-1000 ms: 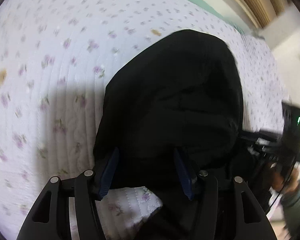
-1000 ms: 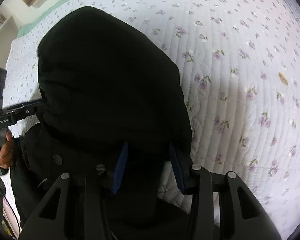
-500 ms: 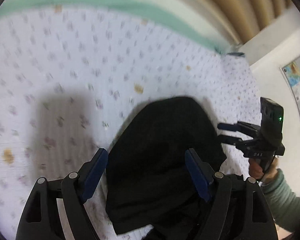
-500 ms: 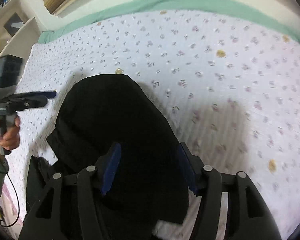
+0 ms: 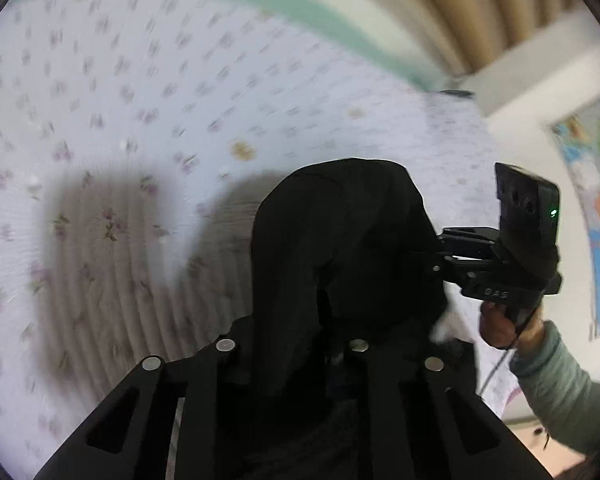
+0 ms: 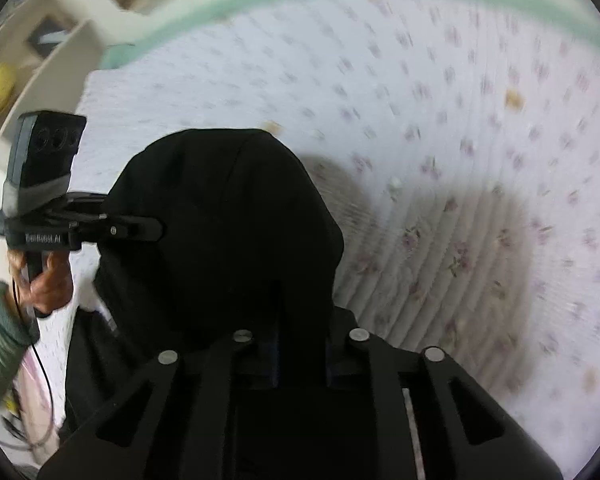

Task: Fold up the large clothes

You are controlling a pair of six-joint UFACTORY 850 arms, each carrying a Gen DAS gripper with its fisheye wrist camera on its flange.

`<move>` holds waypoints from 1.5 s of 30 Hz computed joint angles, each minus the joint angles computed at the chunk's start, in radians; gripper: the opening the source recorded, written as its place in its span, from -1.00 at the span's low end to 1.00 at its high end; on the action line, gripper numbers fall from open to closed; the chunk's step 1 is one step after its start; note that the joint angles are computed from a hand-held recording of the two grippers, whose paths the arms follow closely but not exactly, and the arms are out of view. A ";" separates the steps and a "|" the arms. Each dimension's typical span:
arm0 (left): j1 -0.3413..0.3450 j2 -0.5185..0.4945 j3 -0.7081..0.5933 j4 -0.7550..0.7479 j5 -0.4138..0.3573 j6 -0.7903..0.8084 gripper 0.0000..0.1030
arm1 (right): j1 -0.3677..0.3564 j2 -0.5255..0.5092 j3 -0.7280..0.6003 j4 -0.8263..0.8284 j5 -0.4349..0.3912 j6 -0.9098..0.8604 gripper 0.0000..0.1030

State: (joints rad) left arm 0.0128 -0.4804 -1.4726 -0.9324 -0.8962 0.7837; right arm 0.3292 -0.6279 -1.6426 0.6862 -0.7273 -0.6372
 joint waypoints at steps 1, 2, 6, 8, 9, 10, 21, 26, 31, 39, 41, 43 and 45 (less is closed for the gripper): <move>0.000 0.042 0.033 -0.006 0.007 0.025 -0.62 | 0.008 0.050 0.050 0.009 0.031 -0.025 -0.69; -0.003 0.101 0.077 -0.006 0.016 0.051 -0.62 | 0.017 0.107 0.104 0.015 0.060 -0.047 -0.69; -0.025 0.335 0.249 0.018 0.030 0.118 -0.62 | 0.065 0.371 0.338 -0.029 0.186 -0.043 -0.70; -0.054 0.452 0.335 0.062 0.061 0.100 -0.62 | 0.102 0.497 0.447 -0.115 0.238 0.038 -0.70; -0.070 0.507 0.376 0.086 0.075 0.084 -0.62 | 0.120 0.558 0.497 -0.161 0.255 0.082 -0.70; -0.088 0.566 0.422 0.110 0.086 0.063 -0.62 | 0.147 0.621 0.549 -0.234 0.273 0.156 -0.70; -0.361 0.953 0.827 0.585 0.215 -0.467 -0.55 | 0.550 0.958 0.939 -1.170 0.210 1.217 -0.64; -0.500 1.015 0.961 0.888 0.249 -0.847 -0.55 | 0.595 0.965 1.027 -1.106 0.164 1.279 -0.63; -0.399 1.166 0.991 0.732 0.112 -0.736 -0.42 | 0.486 1.110 1.059 -0.856 0.112 1.094 -0.47; -0.014 1.205 0.919 0.064 -0.036 -0.214 0.10 | 0.343 1.025 0.908 -0.452 0.283 0.767 0.31; -0.007 1.139 0.921 -0.079 -0.029 -0.157 0.13 | 0.354 0.940 0.891 -0.494 0.299 0.808 0.30; -0.087 1.063 0.934 -0.054 0.069 -0.178 0.13 | 0.378 0.879 0.898 -0.510 0.298 0.823 0.30; -0.190 0.952 0.940 0.079 0.163 -0.298 0.12 | 0.371 0.834 0.931 -0.464 0.304 0.765 0.28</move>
